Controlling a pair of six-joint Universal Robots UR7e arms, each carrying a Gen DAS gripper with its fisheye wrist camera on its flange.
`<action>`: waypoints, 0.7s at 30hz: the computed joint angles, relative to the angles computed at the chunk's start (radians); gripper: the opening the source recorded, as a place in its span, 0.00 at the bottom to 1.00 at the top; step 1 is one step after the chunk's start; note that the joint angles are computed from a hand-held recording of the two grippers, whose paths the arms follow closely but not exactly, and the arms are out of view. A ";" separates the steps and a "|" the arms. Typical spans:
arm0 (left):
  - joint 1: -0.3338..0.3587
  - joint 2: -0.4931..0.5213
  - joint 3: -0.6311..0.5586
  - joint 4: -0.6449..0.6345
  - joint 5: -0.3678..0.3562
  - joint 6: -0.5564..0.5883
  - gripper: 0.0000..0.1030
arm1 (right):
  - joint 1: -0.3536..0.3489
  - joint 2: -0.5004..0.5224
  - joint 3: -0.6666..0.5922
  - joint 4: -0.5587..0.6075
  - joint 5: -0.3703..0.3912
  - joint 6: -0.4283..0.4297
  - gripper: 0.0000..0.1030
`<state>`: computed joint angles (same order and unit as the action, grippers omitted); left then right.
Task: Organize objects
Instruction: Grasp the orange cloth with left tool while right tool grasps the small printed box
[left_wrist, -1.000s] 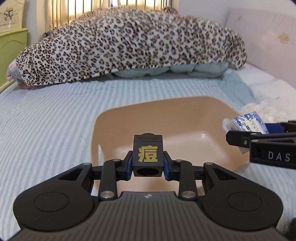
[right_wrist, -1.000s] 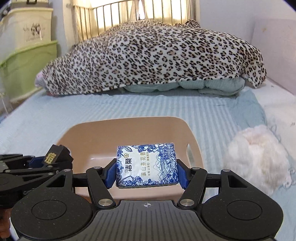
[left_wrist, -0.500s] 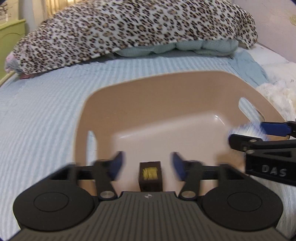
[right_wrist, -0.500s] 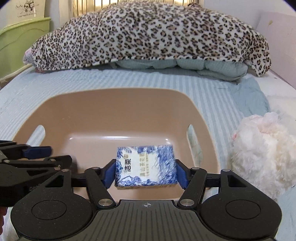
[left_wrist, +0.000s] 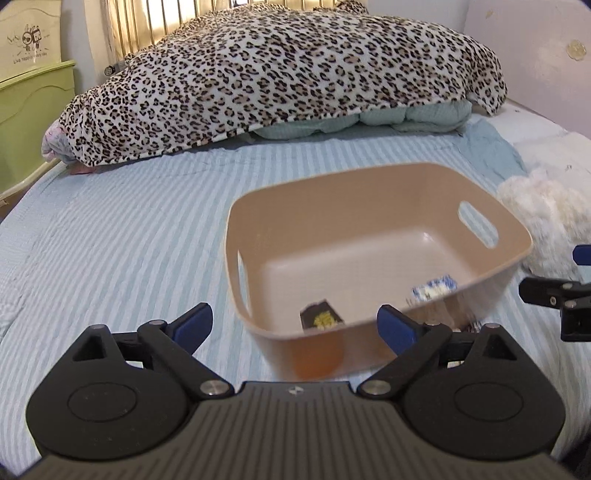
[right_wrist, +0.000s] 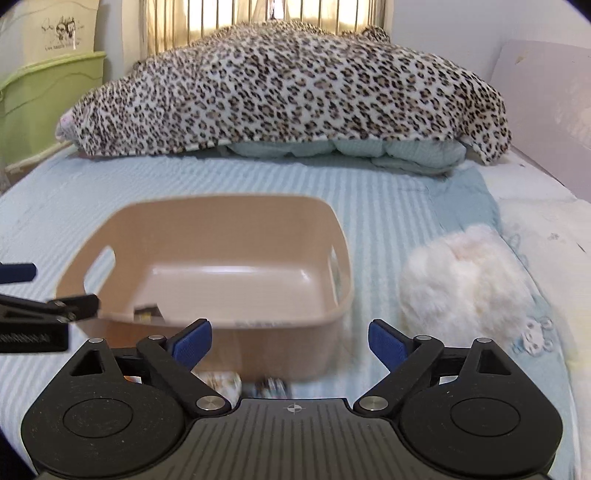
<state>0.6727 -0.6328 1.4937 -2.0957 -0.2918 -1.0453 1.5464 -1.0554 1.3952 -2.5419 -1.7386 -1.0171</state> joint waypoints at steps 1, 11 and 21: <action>-0.003 -0.005 0.009 0.016 -0.006 -0.019 0.93 | -0.005 -0.004 0.006 0.003 -0.011 -0.005 0.90; 0.026 -0.005 0.039 0.111 -0.090 -0.093 0.93 | -0.042 0.027 -0.004 0.019 -0.121 0.008 0.90; 0.083 0.022 0.070 -0.103 -0.159 0.038 0.93 | -0.066 0.100 -0.079 0.059 -0.166 0.045 0.83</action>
<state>0.7559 -0.6110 1.5639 -2.1988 -0.4510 -1.0078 1.4804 -0.9554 1.3159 -2.4828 -1.9047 -0.9718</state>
